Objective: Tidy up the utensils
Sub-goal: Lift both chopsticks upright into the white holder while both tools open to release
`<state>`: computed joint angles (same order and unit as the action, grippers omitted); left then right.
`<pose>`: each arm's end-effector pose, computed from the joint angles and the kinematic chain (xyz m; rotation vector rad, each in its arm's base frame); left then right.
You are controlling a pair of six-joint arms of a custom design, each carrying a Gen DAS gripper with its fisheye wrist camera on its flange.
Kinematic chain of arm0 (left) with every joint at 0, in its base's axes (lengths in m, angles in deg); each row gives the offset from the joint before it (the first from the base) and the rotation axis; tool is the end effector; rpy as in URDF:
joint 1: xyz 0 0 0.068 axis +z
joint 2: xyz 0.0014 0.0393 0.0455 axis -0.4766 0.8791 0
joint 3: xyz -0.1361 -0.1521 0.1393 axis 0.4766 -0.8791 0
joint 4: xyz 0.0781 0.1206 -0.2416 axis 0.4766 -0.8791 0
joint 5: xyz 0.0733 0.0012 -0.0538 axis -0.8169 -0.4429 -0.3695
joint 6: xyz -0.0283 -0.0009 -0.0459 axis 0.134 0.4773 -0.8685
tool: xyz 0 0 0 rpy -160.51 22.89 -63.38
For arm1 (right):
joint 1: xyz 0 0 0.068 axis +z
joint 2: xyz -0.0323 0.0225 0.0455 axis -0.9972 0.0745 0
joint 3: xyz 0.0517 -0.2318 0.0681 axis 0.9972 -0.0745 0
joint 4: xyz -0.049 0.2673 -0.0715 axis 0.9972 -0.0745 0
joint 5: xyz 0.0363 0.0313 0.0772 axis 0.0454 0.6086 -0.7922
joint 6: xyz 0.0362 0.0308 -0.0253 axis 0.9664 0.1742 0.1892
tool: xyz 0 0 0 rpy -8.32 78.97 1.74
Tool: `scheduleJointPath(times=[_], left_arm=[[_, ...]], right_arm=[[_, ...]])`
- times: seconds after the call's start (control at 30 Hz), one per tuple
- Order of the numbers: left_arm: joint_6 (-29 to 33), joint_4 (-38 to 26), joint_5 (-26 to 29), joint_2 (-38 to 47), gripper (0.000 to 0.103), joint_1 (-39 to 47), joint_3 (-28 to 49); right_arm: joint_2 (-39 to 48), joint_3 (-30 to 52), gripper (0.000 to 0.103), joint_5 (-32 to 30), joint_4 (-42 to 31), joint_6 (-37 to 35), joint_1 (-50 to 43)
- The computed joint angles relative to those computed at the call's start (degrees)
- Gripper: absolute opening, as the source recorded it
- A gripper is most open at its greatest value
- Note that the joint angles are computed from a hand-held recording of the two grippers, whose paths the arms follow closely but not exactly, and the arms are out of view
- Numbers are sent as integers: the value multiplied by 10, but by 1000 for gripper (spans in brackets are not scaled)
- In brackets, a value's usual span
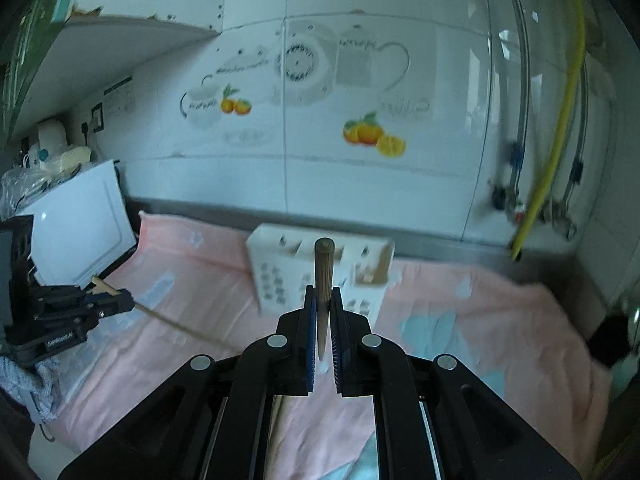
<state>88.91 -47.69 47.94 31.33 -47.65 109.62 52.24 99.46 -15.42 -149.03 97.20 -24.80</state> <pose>0.2536 -0.1055 0.3422 0.7840 2.0721 -0.6261 0.1263 0.1660 0.3950 0.2275 2.0813 -0.1433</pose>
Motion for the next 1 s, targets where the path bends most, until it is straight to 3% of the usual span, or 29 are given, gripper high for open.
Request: scheduleJointPath(times=[0.23, 0.43, 0.77, 1.0], left_arm=[[1, -25, -24, 56, 5, -49, 126], [-11, -33, -38, 102, 5, -76, 251], [-25, -5, -136, 224, 5, -123, 414], [-32, -20, -147, 303, 5, -124, 458]], right_arm=[[2, 106, 7, -59, 44, -174, -131], [28, 150, 7, -118, 90, -266, -230], [21, 72, 7, -212, 161, -309, -328], [21, 26, 7, -255, 189, -320, -362]])
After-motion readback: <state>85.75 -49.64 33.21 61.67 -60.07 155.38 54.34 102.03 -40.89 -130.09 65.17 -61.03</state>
